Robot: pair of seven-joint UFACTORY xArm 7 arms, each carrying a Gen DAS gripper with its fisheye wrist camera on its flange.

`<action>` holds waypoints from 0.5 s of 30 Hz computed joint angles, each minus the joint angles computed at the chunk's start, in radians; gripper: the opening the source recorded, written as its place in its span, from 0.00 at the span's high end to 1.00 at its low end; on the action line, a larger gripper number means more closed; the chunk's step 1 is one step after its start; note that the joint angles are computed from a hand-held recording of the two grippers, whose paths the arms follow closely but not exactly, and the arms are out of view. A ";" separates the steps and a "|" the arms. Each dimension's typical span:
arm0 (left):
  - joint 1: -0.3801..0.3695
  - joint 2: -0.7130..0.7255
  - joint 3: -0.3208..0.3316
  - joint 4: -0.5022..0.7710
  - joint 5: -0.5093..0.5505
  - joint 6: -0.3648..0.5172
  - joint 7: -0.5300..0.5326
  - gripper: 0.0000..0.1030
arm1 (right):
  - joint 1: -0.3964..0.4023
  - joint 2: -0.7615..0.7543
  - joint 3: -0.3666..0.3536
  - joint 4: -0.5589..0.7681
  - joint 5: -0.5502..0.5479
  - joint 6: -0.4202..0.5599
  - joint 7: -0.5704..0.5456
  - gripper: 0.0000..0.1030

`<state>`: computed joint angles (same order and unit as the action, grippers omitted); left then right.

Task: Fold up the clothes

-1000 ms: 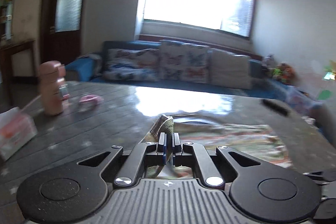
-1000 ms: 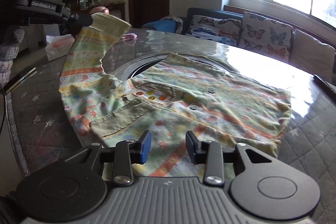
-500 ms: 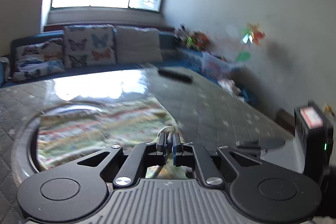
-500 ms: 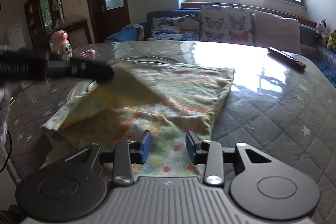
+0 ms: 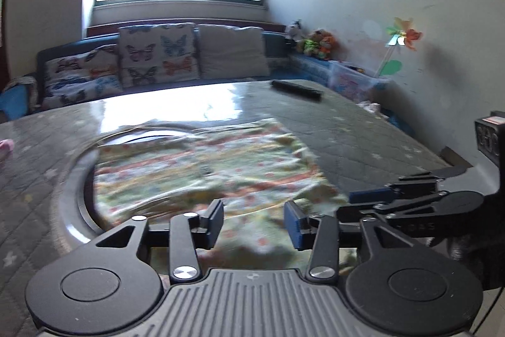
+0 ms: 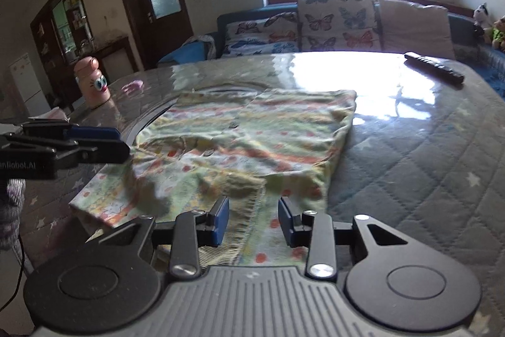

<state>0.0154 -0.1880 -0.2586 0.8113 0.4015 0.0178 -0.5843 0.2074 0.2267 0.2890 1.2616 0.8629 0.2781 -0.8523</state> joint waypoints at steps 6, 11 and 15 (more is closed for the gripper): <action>0.119 -0.084 -0.036 -0.074 0.077 0.058 -0.112 0.51 | 0.037 0.048 -0.018 0.029 -0.134 0.014 0.137 0.71; 0.140 -0.117 -0.024 -0.115 0.080 0.091 -0.132 0.50 | 0.034 0.055 -0.007 0.030 -0.206 0.003 0.201 0.91; 0.124 -0.110 -0.005 -0.114 0.077 0.123 -0.120 0.50 | 0.027 0.037 0.010 0.013 -0.231 -0.047 0.213 0.93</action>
